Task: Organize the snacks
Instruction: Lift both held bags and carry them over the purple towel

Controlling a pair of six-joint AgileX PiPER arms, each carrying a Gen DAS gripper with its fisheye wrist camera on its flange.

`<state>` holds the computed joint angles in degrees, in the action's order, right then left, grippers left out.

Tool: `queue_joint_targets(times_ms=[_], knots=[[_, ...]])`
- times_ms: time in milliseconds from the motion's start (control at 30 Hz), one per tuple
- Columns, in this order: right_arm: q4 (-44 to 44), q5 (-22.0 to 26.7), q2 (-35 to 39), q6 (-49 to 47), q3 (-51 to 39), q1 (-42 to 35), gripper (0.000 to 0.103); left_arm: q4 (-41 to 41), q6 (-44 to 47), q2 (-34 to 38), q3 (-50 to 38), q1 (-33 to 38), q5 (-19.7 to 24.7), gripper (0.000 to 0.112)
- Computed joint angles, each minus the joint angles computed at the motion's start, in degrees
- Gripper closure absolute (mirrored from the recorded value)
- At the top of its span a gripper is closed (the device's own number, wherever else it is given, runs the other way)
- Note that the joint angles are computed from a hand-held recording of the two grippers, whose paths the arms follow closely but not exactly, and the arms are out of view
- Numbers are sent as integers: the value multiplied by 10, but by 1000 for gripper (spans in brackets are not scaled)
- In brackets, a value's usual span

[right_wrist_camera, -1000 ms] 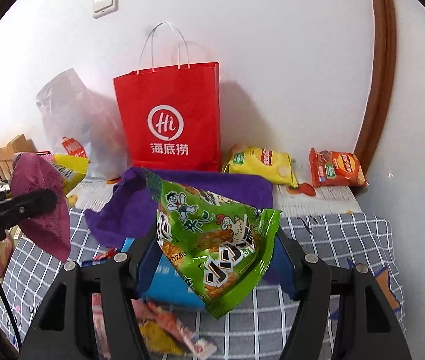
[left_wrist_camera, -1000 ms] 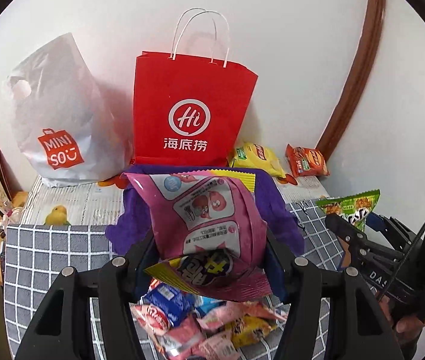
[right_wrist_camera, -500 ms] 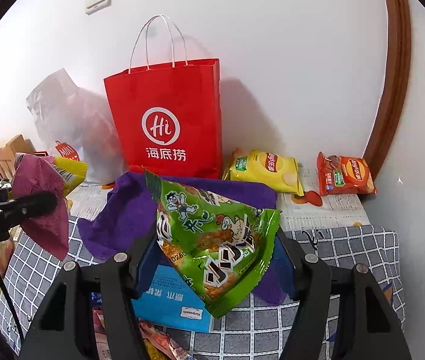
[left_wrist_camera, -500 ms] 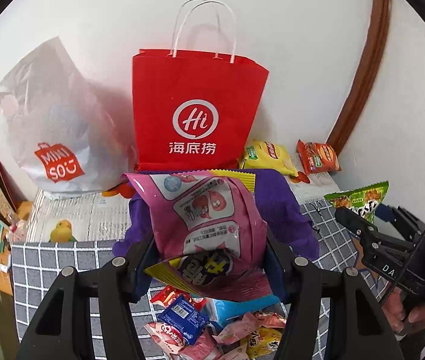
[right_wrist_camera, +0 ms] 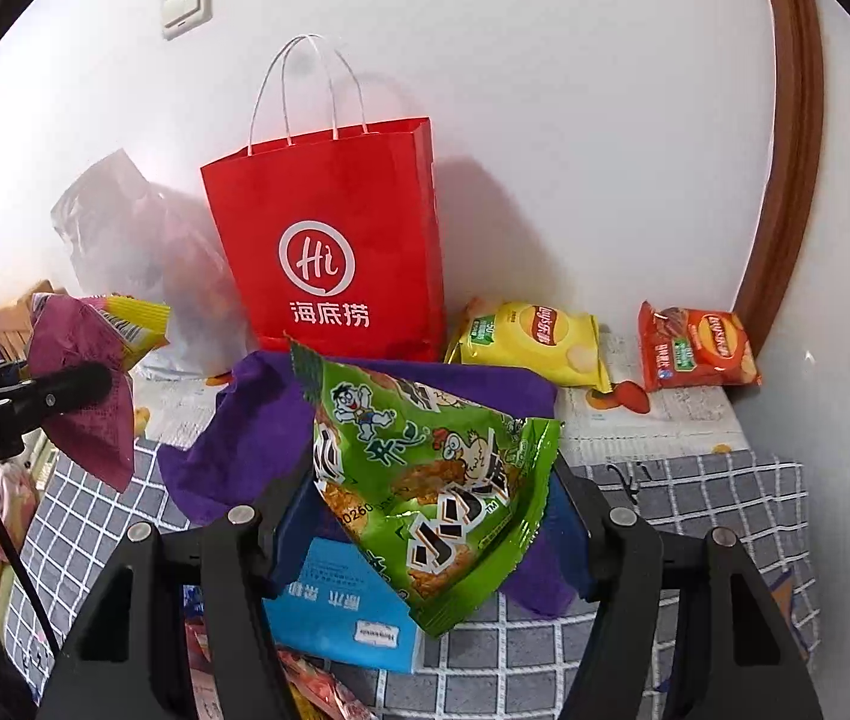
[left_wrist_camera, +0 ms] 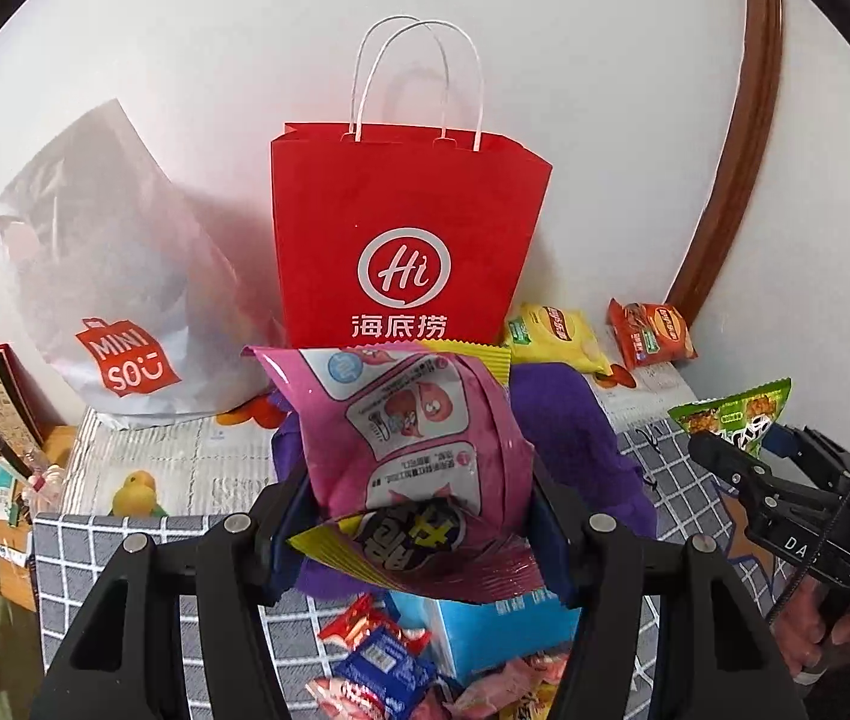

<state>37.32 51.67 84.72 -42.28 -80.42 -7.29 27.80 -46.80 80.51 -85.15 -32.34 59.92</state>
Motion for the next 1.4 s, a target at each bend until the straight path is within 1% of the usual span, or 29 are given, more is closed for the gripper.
queue_joint_targets(times_ms=[167, 333, 467, 567, 700, 900, 1100, 1167, 1333, 1400], knots=[[-7, -22, 44, 16, -18, 17, 38, -28, 23, 19, 2, 44, -29, 52], [-30, -54, 78, 27, -40, 42, 38, -56, 44, 38, 7, 89, -51, 52], [-35, -65, 117, 30, -67, 51, 38, -86, 69, 63, 8, 125, -71, 52], [-42, -73, 150, 37, -89, 57, 38, -99, 90, 92, -4, 145, -77, 52], [-57, -71, 202, 56, -131, 64, 38, -121, 117, 129, -23, 165, -89, 53], [-77, -72, 257, 74, -179, 74, 38, -149, 144, 175, -36, 186, -109, 52], [-98, -74, 302, 85, -207, 82, 38, -169, 162, 218, -55, 201, -103, 52], [-93, -66, 319, 87, -219, 80, 38, -172, 168, 225, -54, 202, -108, 52], [-103, -46, 349, 95, -243, 81, 38, -182, 181, 246, -61, 203, -104, 52], [-106, -45, 353, 98, -245, 82, 38, -187, 186, 253, -63, 204, -105, 52]])
